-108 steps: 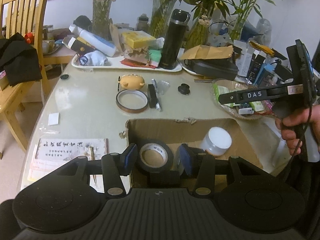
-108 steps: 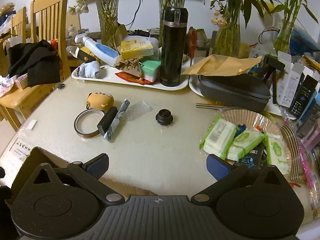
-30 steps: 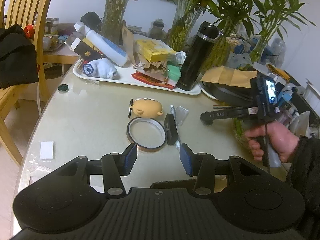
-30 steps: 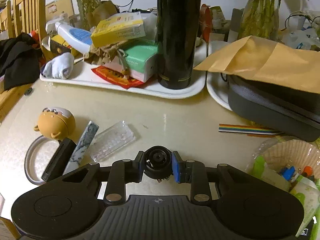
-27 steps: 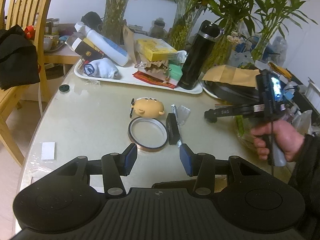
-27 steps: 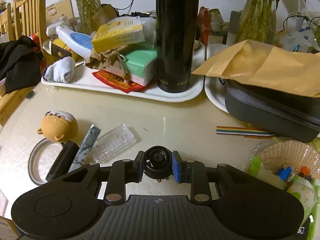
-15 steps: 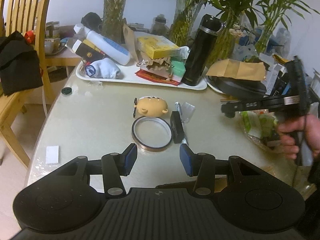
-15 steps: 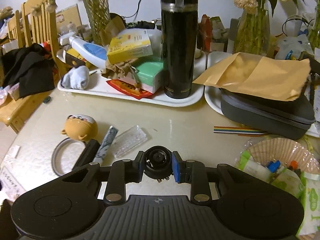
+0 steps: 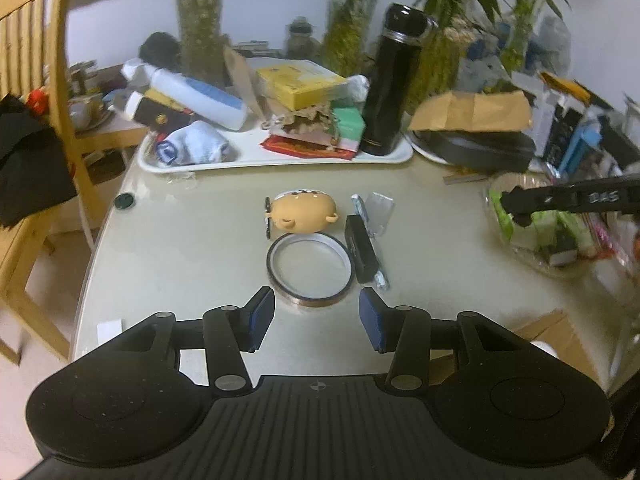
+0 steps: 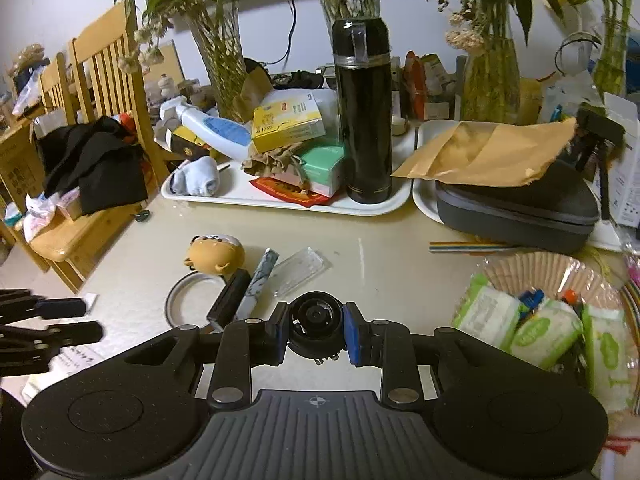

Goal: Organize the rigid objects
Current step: 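Lift the black knob with the right tool while the left tool grasps the clear tape ring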

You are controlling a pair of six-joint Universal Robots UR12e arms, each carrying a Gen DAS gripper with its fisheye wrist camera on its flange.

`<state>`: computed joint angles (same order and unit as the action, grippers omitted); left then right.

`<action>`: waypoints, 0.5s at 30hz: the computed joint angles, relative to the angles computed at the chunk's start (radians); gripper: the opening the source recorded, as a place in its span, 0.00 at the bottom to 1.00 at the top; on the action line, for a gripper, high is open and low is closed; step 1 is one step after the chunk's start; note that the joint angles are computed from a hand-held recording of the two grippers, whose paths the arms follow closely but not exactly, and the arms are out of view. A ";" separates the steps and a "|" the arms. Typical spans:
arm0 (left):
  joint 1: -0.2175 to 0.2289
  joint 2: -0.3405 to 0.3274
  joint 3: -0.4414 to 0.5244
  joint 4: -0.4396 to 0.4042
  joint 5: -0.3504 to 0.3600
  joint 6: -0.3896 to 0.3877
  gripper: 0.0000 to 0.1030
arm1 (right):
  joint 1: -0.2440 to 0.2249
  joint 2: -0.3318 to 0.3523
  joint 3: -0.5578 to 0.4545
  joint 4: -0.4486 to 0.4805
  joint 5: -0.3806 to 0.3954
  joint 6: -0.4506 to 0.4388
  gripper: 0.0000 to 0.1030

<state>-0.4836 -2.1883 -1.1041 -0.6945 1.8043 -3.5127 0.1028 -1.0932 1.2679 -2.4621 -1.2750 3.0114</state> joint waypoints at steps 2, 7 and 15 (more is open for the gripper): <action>0.007 -0.011 0.013 -0.002 -0.027 0.046 0.45 | -0.005 -0.012 0.017 -0.003 0.017 0.009 0.30; 0.022 -0.044 0.061 -0.044 -0.098 0.148 0.44 | -0.013 -0.032 0.043 -0.013 0.033 0.024 0.30; 0.039 -0.121 0.183 -0.198 -0.162 0.273 0.38 | -0.021 -0.037 0.050 -0.016 0.055 0.055 0.30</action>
<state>-0.4450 -2.3097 -0.9209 -0.8921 1.6420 -3.2400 0.0814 -1.1301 1.3175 -2.4779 -1.2196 3.0664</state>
